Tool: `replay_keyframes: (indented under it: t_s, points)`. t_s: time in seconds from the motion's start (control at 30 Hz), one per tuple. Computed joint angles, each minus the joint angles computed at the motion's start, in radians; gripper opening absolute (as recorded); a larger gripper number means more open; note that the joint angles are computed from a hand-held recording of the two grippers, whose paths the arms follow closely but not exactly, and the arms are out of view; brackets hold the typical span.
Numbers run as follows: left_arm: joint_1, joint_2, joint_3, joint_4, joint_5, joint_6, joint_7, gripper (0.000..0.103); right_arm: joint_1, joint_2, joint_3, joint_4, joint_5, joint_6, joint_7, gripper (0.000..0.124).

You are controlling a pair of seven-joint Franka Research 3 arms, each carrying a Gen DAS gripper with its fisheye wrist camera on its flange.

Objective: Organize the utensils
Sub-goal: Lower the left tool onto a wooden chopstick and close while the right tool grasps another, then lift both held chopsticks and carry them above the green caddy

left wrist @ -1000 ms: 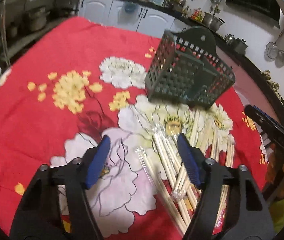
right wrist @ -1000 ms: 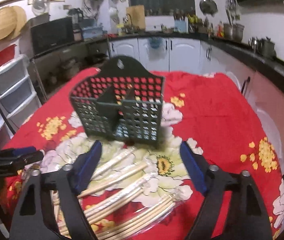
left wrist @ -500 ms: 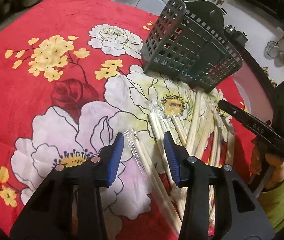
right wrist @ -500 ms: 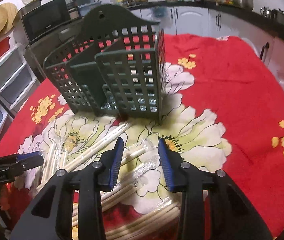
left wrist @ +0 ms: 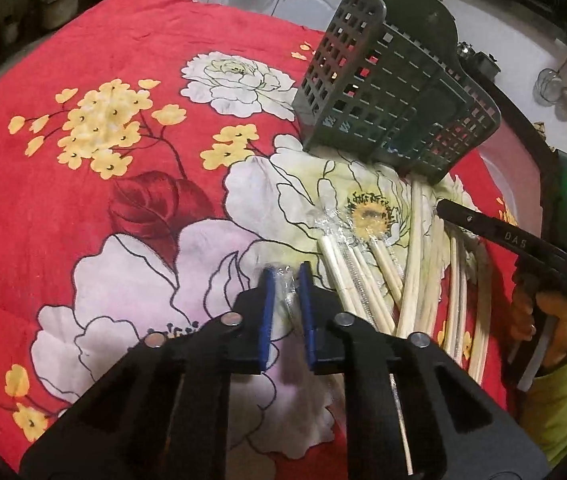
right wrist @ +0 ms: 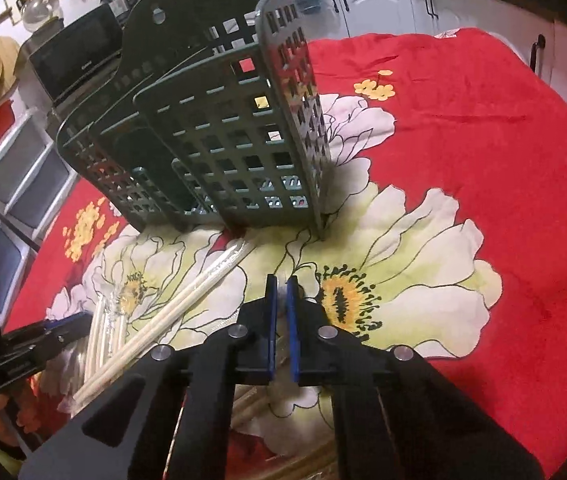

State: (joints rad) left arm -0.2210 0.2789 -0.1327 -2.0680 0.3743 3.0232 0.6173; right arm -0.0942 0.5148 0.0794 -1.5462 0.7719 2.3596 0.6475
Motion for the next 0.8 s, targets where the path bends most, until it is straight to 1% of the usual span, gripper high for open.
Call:
replay_keyframes:
  t_s: [0.13, 0.23, 0.3, 0.37, 0.4, 0.47, 0.5, 0.53, 0.67, 0.8]
  points:
    - [0.069, -0.001, -0.068, -0.020, -0.082, 0.039, 0.080, 0.004, -0.010, -0.014, 0.011, -0.012, 0.033, 0.001, -0.026, 0.003]
    - [0.087, -0.017, -0.082, -0.040, -0.122, 0.073, 0.112, 0.003, -0.022, -0.048, 0.021, -0.043, 0.084, 0.014, -0.076, 0.003]
    - [0.056, -0.034, -0.046, -0.046, -0.104, 0.086, 0.100, 0.003, -0.032, -0.071, 0.022, -0.054, 0.122, 0.002, -0.097, 0.003]
    - [0.002, -0.059, 0.021, -0.050, -0.047, 0.100, 0.058, 0.003, -0.032, -0.101, 0.021, -0.078, 0.159, 0.016, -0.140, 0.003]
    - [-0.014, -0.071, 0.044, -0.049, -0.021, 0.102, 0.040, 0.003, -0.033, -0.116, 0.021, -0.089, 0.180, 0.018, -0.162, 0.003]
    - [-0.029, -0.084, 0.067, -0.042, 0.019, 0.106, 0.011, 0.003, -0.031, -0.145, 0.018, -0.107, 0.221, 0.019, -0.197, 0.003]
    - [-0.047, -0.094, 0.092, -0.033, 0.058, 0.107, -0.014, 0.003, -0.030, -0.160, 0.016, -0.117, 0.241, 0.021, -0.221, 0.003]
    - [-0.056, -0.099, 0.103, -0.026, 0.088, 0.107, -0.034, 0.003, -0.026, -0.173, 0.013, -0.128, 0.258, 0.025, -0.241, 0.002]
    - [-0.051, -0.112, 0.100, 0.012, 0.166, 0.110, -0.069, 0.003, -0.016, -0.236, -0.003, -0.166, 0.336, 0.024, -0.336, 0.002]
    - [-0.043, -0.110, 0.087, 0.051, 0.215, 0.116, -0.082, 0.003, 0.001, -0.288, -0.026, -0.201, 0.396, 0.023, -0.417, 0.002]
